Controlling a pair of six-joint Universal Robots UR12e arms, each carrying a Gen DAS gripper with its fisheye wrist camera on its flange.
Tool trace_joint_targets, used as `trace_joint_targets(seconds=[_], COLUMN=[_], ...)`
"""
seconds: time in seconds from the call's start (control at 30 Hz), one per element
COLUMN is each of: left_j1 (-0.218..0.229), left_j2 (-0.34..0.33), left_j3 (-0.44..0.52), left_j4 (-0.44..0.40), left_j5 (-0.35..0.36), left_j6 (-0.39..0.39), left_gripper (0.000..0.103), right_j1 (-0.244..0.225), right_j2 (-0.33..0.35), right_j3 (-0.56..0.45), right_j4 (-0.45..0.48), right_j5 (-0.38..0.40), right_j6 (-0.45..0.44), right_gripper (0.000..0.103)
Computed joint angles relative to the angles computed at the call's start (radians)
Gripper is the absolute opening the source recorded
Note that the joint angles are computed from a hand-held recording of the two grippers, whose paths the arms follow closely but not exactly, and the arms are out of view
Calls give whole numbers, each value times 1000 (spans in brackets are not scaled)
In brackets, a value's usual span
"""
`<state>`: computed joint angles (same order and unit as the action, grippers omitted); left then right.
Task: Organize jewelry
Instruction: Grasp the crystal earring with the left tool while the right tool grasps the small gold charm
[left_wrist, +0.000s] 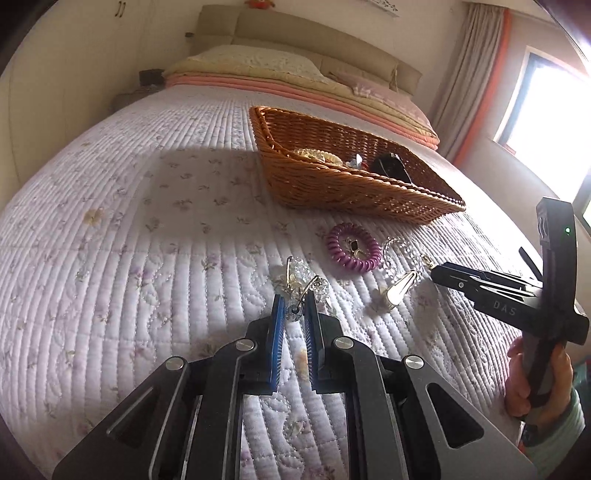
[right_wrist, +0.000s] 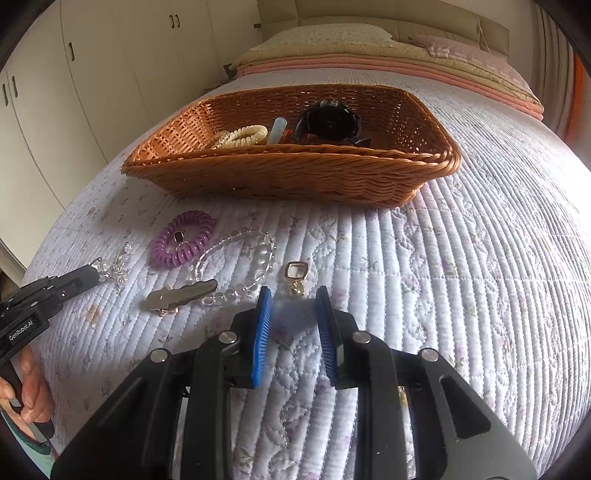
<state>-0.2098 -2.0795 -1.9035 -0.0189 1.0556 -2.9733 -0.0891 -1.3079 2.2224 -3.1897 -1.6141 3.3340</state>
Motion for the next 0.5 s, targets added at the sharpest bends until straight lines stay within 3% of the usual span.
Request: trace_joint_targets(seconds=[0.2,0.27,0.5], left_j1=[1,2,6], left_j2=[-1,-1,3], left_j3=[-3,-3,-10], left_j4=[2,4,16], left_j5=[-7,-11,-29], left_j6=[5,5,12], left_gripper=[9,9,9], right_j1=[34,33,9], right_j2=[21,21,3], right_j3=[-21,-19,15], right_j4=[9,5,-47], right_j5=[-85,-86,-27], right_j6=[-26,-26,-8], right_gripper=[20,9,9])
